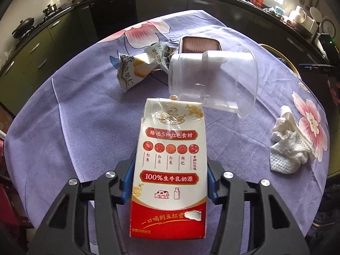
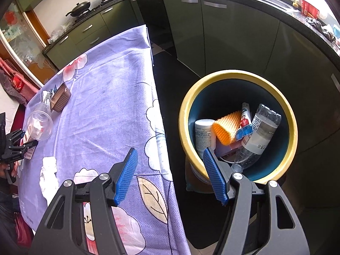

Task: Collect trash
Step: 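Grasp the red-and-white milk carton with the left gripper, then carry the milk carton over the yellow bin and open the left gripper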

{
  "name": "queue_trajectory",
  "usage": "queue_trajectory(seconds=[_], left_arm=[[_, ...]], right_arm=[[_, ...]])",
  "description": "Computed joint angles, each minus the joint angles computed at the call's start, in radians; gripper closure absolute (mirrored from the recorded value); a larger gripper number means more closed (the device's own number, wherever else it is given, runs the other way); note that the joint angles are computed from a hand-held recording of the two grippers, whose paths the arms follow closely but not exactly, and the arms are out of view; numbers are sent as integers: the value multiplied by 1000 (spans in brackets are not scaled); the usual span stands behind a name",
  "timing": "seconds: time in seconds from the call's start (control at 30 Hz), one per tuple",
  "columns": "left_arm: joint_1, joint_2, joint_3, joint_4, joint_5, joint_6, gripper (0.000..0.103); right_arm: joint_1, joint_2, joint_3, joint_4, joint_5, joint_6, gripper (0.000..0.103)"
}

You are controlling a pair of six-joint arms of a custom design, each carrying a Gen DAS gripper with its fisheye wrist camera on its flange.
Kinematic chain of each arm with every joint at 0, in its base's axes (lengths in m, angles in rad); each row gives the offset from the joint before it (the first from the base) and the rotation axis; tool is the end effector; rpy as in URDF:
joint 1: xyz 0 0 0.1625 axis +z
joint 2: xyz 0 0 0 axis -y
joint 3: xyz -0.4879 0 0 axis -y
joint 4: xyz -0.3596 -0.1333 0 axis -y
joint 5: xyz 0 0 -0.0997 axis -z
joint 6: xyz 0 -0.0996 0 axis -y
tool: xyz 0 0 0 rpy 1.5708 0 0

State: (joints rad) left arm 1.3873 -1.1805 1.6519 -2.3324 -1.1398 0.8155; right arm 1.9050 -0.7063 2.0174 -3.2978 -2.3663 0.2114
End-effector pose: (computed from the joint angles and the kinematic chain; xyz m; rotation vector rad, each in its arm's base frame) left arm 0.0575 -0.6488 0.3922 1.1898 2.3566 -0.1870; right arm 0.2499 -0.5302 0.1081 -0.0645 -2.3868 0.7525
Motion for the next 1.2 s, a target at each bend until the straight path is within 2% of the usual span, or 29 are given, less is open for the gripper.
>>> queue_trajectory(seconds=[0.2,0.33,0.57,0.7,0.97,1.2], left_arm=[[-5,-32,26,18,-7,-29,52],[-35,-87,82,5,-13,-29,52],[-162,-214,204,53,-38,-62,52],[-243,-224,245,98,-77,-112,52],[-417,-83,300,60,-160,-181,52],[-514,139,258,-61,-199,-247,52]], right_arm=[[2,-4,18,-25,9,-5,39],[2,-10,35,-49,14,-9,39],[-1,-19,72,-110,-8,-9,39],[-7,-35,113,-157,-27,-8,39],[-41,-103,266,-323,-42,-8,39],[-92,-153,390,-448,-40,-2,39]])
